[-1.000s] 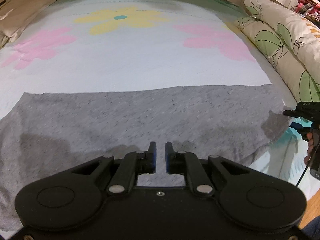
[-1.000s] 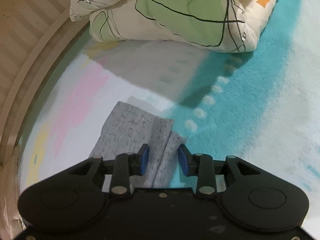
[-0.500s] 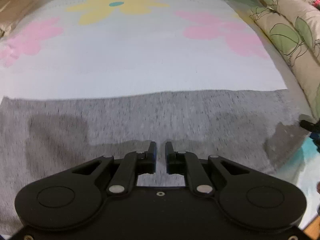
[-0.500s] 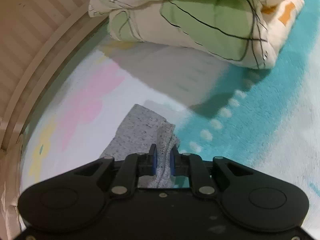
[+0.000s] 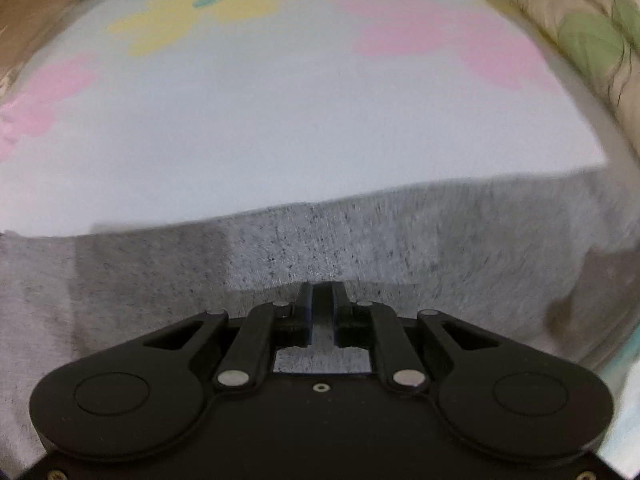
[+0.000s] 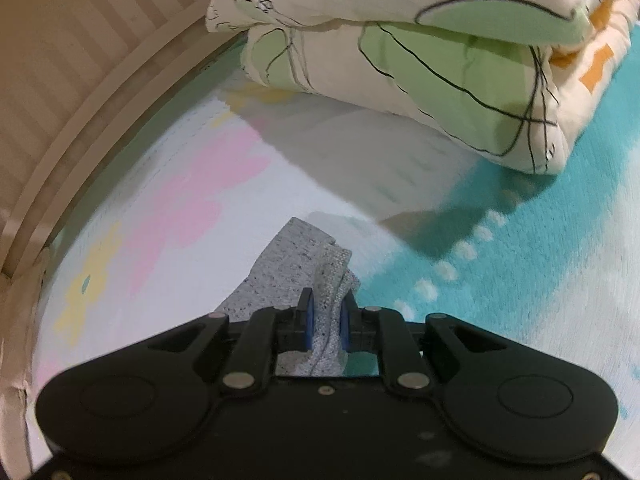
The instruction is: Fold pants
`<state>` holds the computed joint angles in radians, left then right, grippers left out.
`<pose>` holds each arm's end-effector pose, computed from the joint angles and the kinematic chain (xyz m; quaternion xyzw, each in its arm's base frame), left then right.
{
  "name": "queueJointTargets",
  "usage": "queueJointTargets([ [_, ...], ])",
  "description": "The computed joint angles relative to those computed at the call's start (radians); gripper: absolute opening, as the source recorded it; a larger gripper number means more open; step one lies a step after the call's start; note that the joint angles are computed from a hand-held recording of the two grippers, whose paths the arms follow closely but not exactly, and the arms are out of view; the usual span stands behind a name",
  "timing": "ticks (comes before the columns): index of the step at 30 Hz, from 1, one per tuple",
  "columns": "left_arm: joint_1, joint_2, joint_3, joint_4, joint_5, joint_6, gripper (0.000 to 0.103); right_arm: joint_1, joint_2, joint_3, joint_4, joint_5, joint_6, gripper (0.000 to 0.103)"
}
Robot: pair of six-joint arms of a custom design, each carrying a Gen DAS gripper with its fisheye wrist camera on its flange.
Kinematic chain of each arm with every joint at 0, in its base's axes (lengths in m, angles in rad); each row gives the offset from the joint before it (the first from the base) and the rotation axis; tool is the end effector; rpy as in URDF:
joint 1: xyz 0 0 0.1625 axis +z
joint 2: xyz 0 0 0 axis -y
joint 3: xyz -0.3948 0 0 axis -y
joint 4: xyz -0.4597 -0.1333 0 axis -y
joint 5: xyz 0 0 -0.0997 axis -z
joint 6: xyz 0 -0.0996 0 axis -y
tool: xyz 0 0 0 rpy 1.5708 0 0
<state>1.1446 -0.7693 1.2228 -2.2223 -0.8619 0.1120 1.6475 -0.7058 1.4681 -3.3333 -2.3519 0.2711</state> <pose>-0.1542 -0.8190 0.1812 0.2150 0.9088 -0.1456 0.3266 0.1202 -0.7393 0.1468 -0.2604 -0.7899 0.4945 0.2523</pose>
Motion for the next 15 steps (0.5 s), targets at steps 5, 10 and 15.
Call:
queueJointTargets([
  [5,-0.012,-0.011,0.015,-0.007,0.009,0.042,0.016,0.0,-0.003,-0.001,0.005,0.01,0.003,0.014],
  [10,0.003,-0.122,0.095,0.053,-0.131,-0.057,0.016,0.014,0.006,-0.014,-0.015,-0.002,-0.041,0.014],
  [15,0.008,-0.182,0.18,0.084,-0.146,-0.05,0.016,0.027,0.032,-0.044,-0.031,-0.026,-0.11,0.014],
])
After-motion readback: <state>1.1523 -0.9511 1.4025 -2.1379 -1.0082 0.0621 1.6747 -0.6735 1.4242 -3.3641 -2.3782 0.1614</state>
